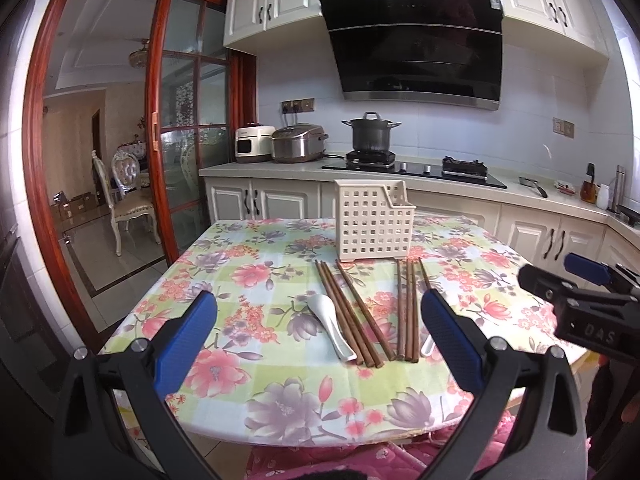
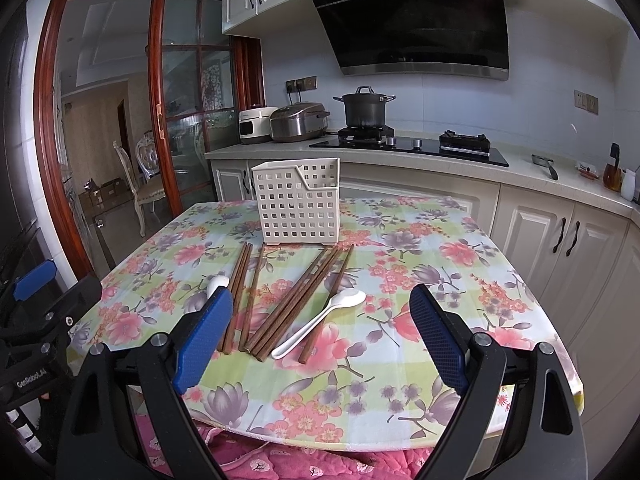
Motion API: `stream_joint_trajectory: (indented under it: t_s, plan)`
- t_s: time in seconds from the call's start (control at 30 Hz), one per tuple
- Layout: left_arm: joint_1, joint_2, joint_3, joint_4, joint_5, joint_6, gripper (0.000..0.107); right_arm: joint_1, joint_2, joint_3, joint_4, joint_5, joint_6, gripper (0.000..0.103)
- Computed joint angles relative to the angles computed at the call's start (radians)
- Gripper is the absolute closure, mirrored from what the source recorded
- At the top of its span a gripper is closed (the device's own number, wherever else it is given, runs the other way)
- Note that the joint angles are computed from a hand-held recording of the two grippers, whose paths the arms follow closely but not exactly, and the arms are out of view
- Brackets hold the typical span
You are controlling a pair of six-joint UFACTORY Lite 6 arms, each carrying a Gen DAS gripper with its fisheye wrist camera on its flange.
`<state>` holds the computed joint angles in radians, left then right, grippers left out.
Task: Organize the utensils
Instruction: 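Lower the right tool onto the white spoon and close on its handle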
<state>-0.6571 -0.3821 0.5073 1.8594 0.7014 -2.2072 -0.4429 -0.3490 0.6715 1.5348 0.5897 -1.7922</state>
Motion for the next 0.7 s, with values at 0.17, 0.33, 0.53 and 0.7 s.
stream_joint_trajectory:
  t_s: [0.17,0.33,0.53,0.7]
  plan:
    - [0.095,0.087,0.063,0.048,-0.063,-0.013,0.008,0.059,0.123,0.074,0.086,-0.068,-0.061,0.018]
    - [0.304,0.333,0.255,0.163,-0.337,-0.049,0.008,0.144,0.379,0.242,0.122,-0.172,-0.067,0.018]
    - [0.396,0.615,0.48,0.116,-0.394,0.017,0.008,0.202,0.603,0.413,0.049,-0.22,0.05,0.018]
    - [0.472,0.762,0.64,-0.004,-0.507,0.112,0.008,0.206,0.726,0.525,-0.065,-0.21,0.196,0.018]
